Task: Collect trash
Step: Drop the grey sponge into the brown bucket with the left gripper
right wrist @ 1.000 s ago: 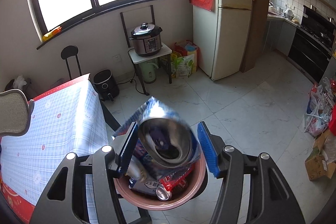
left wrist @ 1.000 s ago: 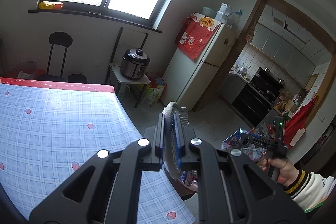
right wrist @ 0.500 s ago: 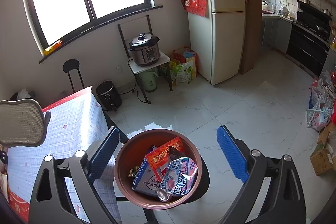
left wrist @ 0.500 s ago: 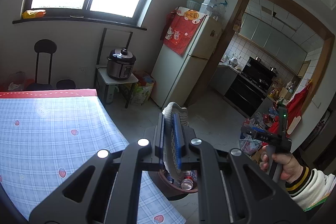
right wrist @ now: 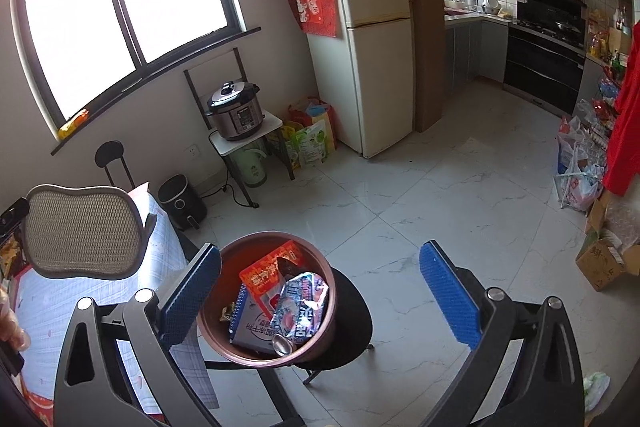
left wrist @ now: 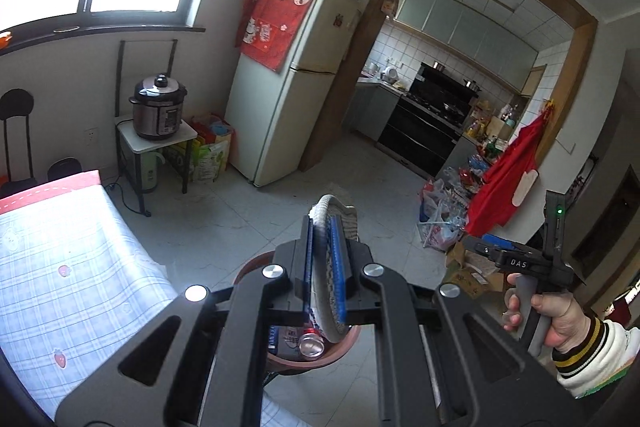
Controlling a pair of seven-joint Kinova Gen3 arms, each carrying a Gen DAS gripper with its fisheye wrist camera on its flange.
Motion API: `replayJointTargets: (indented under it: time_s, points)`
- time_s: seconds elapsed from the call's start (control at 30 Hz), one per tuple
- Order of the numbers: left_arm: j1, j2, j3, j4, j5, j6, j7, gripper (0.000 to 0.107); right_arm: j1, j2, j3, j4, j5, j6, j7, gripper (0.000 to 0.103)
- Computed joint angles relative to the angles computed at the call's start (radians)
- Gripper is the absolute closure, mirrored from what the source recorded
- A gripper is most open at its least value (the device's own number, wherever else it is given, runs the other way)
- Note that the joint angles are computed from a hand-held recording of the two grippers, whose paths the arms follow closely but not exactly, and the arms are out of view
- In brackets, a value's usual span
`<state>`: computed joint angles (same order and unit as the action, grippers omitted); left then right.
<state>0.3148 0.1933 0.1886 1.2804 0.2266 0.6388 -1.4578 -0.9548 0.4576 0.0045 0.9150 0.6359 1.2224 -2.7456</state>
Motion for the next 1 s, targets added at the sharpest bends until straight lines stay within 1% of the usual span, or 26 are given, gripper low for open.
replayJointTargets:
  time_s: [0.17, 0.27, 0.3, 0.33, 0.37, 0.4, 0.43, 0.47, 0.5, 0.6, 0.63, 0.7, 0.8, 0.93, 1.0]
  points:
    - [0.025, 0.102, 0.023, -0.113, 0.009, 0.045, -0.022, 0.095, 0.013, -0.049, -0.007, 0.091, 0.004, -0.005, -0.058, 0.006]
    - [0.057, 0.157, 0.011, -0.190, -0.016, 0.090, 0.001, 0.094, 0.021, -0.061, -0.019, 0.115, 0.011, 0.005, -0.072, 0.006]
    - [0.065, 0.173, 0.007, -0.214, -0.026, 0.107, 0.006, 0.094, 0.023, -0.065, -0.023, 0.123, 0.015, 0.005, -0.079, 0.006]
    - [0.071, 0.194, 0.003, -0.245, -0.026, 0.132, 0.002, 0.090, 0.026, -0.069, -0.027, 0.131, 0.017, 0.002, -0.086, 0.006]
    - [0.065, 0.210, 0.017, -0.266, -0.033, 0.147, -0.008, 0.061, 0.030, -0.071, -0.030, 0.136, 0.017, 0.001, -0.091, 0.006]
    - [0.076, 0.213, 0.012, -0.268, -0.054, 0.145, -0.001, 0.023, 0.032, -0.071, -0.034, 0.137, 0.018, 0.002, -0.095, 0.006]
    - [0.096, 0.208, -0.011, -0.257, -0.062, 0.127, 0.007, 0.017, 0.033, -0.069, -0.037, 0.136, 0.018, 0.003, -0.096, 0.006]
    - [0.098, 0.204, -0.018, -0.247, -0.053, 0.113, 0.001, 0.018, 0.033, -0.067, -0.039, 0.133, 0.018, 0.005, -0.096, 0.006]
    - [0.089, 0.204, -0.008, -0.245, -0.057, 0.115, 0.007, 0.017, 0.031, -0.064, -0.041, 0.130, 0.020, 0.007, -0.097, 0.006]
    - [0.085, 0.198, -0.018, -0.241, -0.064, 0.136, 0.034, 0.011, 0.028, -0.047, -0.042, 0.099, 0.016, 0.022, -0.086, 0.006]
    - [0.086, 0.191, -0.025, -0.235, -0.073, 0.142, 0.043, 0.010, 0.025, -0.041, -0.040, 0.089, 0.015, 0.026, -0.084, 0.006]
    - [0.099, 0.180, -0.044, -0.230, -0.109, 0.159, 0.071, 0.010, 0.019, -0.031, -0.036, 0.067, 0.013, 0.035, -0.079, 0.006]
    - [0.114, 0.142, -0.066, -0.189, -0.165, 0.151, 0.116, 0.010, 0.001, -0.009, -0.025, 0.019, 0.015, 0.061, -0.067, 0.006]
    - [0.140, 0.089, -0.091, -0.137, -0.267, 0.149, 0.190, 0.010, -0.037, 0.043, 0.000, -0.090, 0.028, 0.122, -0.035, 0.006]
    - [0.140, 0.065, -0.091, -0.117, -0.304, 0.156, 0.211, 0.010, -0.060, 0.076, 0.016, -0.159, 0.031, 0.162, -0.009, 0.006]
